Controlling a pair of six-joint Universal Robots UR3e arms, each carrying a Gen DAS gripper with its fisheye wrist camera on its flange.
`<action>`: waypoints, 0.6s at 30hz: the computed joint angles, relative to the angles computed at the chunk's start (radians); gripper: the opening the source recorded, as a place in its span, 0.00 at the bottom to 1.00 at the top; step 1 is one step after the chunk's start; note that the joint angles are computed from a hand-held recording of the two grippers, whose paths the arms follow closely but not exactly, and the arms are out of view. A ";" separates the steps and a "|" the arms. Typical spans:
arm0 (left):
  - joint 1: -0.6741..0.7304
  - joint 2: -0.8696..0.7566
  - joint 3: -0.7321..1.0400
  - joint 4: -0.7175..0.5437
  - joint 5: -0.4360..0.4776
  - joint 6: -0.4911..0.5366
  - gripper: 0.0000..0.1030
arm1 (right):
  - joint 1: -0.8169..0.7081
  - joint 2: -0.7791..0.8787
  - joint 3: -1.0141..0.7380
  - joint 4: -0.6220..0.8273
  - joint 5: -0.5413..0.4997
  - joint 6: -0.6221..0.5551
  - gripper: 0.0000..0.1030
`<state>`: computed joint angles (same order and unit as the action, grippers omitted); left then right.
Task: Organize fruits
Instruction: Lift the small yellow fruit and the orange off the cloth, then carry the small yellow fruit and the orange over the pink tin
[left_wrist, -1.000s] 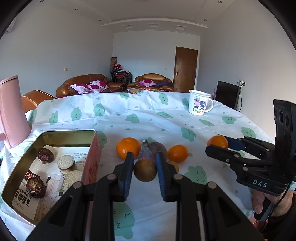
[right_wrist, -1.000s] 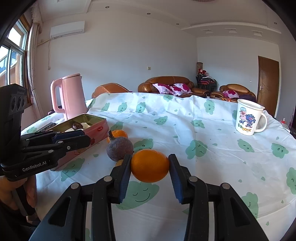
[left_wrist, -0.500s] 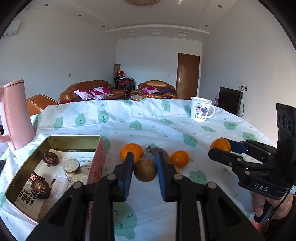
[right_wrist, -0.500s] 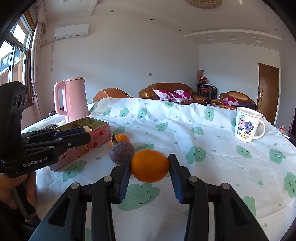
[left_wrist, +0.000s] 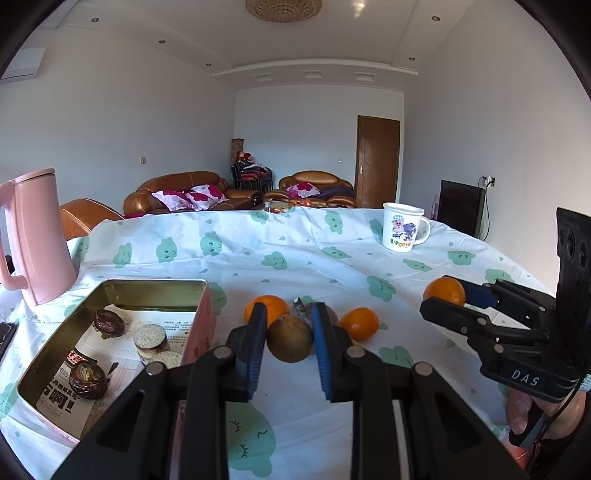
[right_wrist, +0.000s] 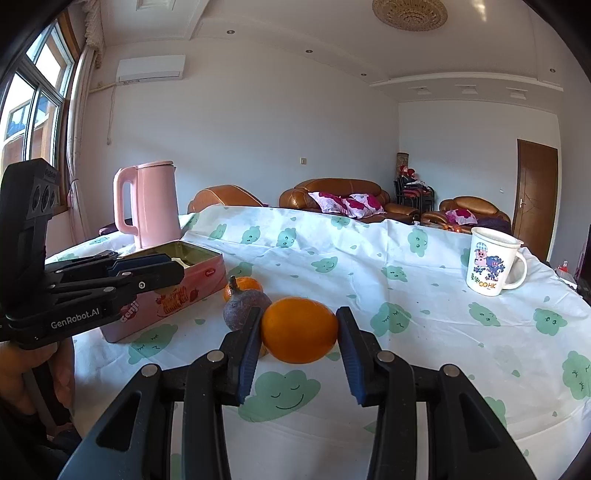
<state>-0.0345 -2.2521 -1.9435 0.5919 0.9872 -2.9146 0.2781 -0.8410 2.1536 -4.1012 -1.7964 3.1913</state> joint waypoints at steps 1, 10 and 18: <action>-0.001 -0.001 -0.001 0.006 0.001 0.000 0.26 | 0.002 0.002 0.000 -0.005 -0.003 -0.001 0.41; -0.002 -0.003 -0.010 0.038 0.003 -0.003 0.26 | 0.028 0.035 -0.002 -0.088 -0.037 -0.027 0.41; 0.003 0.005 -0.036 0.062 -0.009 0.009 0.26 | 0.050 0.035 -0.028 -0.058 -0.089 -0.025 0.41</action>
